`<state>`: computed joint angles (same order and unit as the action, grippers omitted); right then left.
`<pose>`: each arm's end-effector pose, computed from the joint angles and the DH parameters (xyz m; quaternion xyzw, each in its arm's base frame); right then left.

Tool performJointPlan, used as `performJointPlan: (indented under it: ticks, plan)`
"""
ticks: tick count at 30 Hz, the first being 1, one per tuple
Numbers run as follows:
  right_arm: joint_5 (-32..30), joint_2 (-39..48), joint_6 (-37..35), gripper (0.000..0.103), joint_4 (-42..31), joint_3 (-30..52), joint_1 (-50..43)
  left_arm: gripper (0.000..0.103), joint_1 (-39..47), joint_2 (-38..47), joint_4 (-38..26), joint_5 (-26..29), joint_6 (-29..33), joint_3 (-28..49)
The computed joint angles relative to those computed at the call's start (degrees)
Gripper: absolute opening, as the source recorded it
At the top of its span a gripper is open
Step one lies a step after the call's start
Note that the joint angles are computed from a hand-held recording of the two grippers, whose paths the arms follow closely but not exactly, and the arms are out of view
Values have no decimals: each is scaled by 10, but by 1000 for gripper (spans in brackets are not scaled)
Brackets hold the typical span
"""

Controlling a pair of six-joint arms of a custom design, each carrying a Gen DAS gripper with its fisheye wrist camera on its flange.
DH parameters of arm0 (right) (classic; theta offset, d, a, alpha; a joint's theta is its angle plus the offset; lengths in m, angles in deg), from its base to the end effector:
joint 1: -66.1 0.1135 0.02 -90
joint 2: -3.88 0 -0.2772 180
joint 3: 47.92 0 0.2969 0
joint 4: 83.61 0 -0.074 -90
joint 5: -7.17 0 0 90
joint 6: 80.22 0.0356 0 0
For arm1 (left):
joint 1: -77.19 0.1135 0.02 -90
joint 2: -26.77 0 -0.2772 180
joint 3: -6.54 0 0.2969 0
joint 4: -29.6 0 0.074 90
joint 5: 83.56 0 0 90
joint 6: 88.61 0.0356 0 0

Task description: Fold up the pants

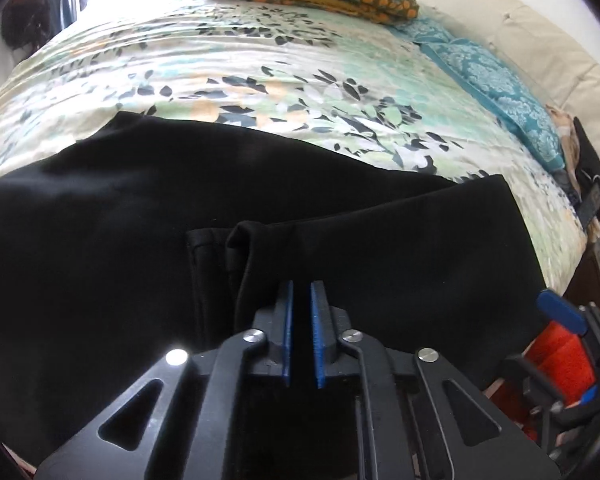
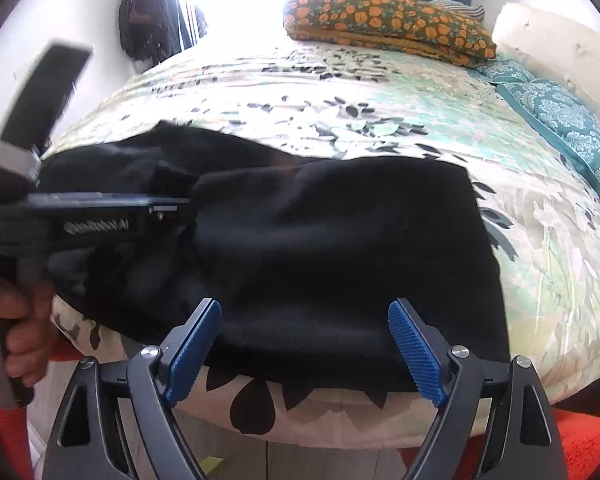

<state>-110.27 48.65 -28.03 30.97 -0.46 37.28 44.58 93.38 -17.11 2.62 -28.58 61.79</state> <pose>0.1552 -0.0667 0.2288 -0.1297 0.9368 0.0668 0.3180 0.2194 -0.1376 0.2165 0.0130 0.9609 -0.1154 0.2516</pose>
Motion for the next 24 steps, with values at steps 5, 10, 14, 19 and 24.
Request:
performJointPlan:
  ticks: [5,10,14,19,24]
  plan:
    - [-52,37,37,86,40,28,-72,8,-9,-11,3,-12,12,-10]
    - [66,71,47,89,61,-5,14,8,2,-22,-5,6,14,-11]
    - [61,78,52,91,58,-1,11,36,-8,-41,-42,9,11,2]
    - [61,53,61,90,55,0,11,85,-82,-104,-96,-74,-7,16]
    - [-13,-1,49,91,28,11,-20,87,-89,-143,-155,-92,-8,26]
